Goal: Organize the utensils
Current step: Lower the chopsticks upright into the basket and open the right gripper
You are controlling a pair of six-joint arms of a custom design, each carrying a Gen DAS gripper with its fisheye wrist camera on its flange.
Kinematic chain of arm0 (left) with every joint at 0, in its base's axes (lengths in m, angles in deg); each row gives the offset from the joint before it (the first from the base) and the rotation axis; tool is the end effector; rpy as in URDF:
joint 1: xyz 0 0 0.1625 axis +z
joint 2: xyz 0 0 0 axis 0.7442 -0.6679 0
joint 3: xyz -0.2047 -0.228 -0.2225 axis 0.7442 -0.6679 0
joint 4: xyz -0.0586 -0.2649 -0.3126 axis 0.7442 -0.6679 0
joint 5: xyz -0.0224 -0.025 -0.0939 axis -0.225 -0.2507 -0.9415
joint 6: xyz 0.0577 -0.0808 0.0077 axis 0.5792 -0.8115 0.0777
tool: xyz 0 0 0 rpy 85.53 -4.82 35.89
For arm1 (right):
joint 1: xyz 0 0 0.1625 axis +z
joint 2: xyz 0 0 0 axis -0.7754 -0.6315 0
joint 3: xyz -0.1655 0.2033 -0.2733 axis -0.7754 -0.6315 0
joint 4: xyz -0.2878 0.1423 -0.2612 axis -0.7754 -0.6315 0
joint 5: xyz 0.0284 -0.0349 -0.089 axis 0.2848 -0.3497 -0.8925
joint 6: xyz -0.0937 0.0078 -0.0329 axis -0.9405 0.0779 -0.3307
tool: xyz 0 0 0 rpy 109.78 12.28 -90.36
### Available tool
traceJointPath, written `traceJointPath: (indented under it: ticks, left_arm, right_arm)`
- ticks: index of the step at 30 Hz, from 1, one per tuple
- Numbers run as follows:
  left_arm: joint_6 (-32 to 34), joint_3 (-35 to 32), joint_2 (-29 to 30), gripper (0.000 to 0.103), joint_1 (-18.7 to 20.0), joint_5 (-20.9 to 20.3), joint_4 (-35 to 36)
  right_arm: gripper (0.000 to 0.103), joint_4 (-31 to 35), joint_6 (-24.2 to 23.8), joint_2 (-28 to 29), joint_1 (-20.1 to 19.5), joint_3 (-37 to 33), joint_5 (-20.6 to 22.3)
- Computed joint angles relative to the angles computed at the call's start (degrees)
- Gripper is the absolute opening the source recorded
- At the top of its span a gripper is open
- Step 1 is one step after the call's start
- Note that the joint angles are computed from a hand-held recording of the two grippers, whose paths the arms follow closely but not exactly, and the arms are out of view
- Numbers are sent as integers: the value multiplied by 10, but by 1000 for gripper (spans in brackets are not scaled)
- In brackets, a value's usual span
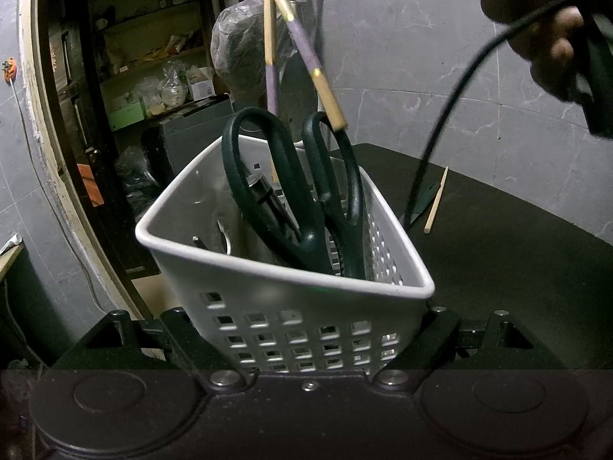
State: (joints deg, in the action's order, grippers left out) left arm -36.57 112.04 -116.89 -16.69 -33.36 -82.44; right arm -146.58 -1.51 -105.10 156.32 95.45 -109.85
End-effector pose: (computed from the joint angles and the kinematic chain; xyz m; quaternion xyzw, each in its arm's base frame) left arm -0.2463 -0.4162 0.2414 0.2391 0.7788 -0.4282 0.3910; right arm 0.3488 -0.5888 0.2732 -0.4517 0.7995 -0.3585 0.1681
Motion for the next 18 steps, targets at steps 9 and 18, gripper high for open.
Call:
traceJointPath:
  ticks: [9, 18]
  left_arm:
    - [6, -1, 5, 87, 3, -2, -11]
    - [9, -1, 6, 87, 3, -2, -15]
  right_arm:
    - [14, -24, 11, -5, -6, 33, -20]
    - [17, 45, -68, -45, -7, 72, -46]
